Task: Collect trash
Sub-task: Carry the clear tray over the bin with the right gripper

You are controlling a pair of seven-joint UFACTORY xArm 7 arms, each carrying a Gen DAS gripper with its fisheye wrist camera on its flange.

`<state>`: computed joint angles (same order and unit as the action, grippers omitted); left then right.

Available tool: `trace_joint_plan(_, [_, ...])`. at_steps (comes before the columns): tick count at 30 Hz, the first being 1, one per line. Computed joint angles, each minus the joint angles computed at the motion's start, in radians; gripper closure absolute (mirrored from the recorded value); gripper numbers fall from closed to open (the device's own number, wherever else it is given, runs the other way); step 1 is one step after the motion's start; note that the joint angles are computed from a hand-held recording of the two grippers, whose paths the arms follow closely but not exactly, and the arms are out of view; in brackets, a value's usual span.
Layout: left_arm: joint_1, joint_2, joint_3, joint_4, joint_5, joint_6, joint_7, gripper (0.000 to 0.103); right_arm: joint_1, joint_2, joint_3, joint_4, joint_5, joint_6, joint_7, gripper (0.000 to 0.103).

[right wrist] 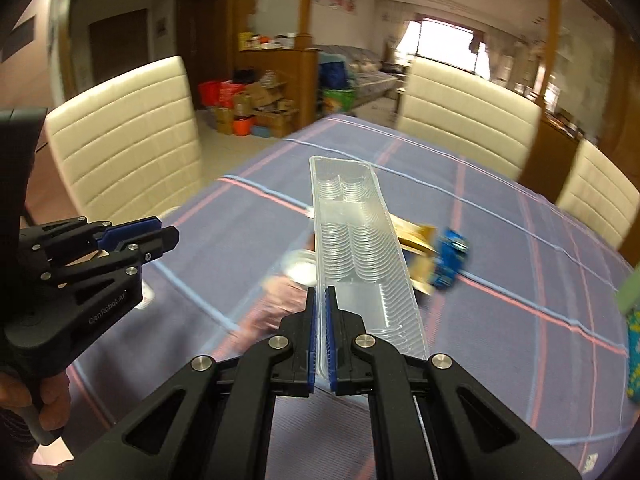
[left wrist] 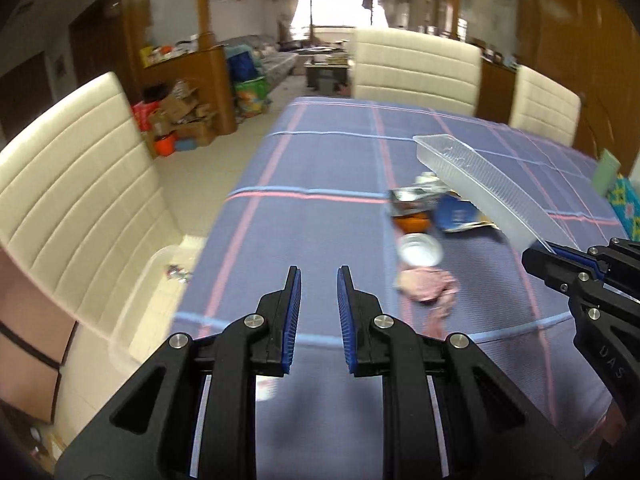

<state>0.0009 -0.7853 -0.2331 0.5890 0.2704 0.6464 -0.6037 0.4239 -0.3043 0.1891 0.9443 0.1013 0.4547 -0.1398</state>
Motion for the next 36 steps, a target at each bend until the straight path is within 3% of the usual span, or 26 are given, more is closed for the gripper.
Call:
trace_joint_plan(10, [0.101,-0.155,0.125,-0.123,-0.006,0.035,0.079,0.083,0.066,0.227,0.1,0.219,-0.134,0.036,0.064,0.099])
trace_joint_plan(17, [0.195,-0.178,0.182,-0.158,-0.009,0.034,0.15,0.083,0.147,0.375,0.11,0.367,-0.242,0.077,0.122,0.099])
trace_joint_plan(25, [0.275,-0.124,0.194,-0.165,-0.002,0.003,0.193,0.081,0.217,0.473,0.085,0.475,-0.315,0.115,0.164,0.099])
trace_joint_plan(27, [0.272,-0.105,0.208,-0.164,-0.015,-0.001,0.206,0.059,0.225,0.482,0.078,0.484,-0.325,0.121,0.17,0.099])
trace_joint_plan(28, [0.28,-0.105,0.204,-0.166,-0.017,0.0,0.202,0.018,0.228,0.486,0.075,0.488,-0.329,0.123,0.173,0.099])
trace_joint_plan(29, [0.304,-0.116,0.19,-0.178,-0.007,-0.019,0.18,0.005,0.23,0.489,0.073,0.49,-0.332,0.125,0.175,0.099])
trace_joint_plan(31, [0.32,-0.139,0.19,-0.201,0.004,-0.065,0.176,0.005,0.234,0.493,0.069,0.492,-0.339,0.13,0.178,0.099])
trace_joint_plan(36, [0.344,-0.133,0.198,-0.205,0.0,-0.064,0.187,0.004,0.243,0.512,0.066,0.51,-0.345,0.145,0.184,0.099])
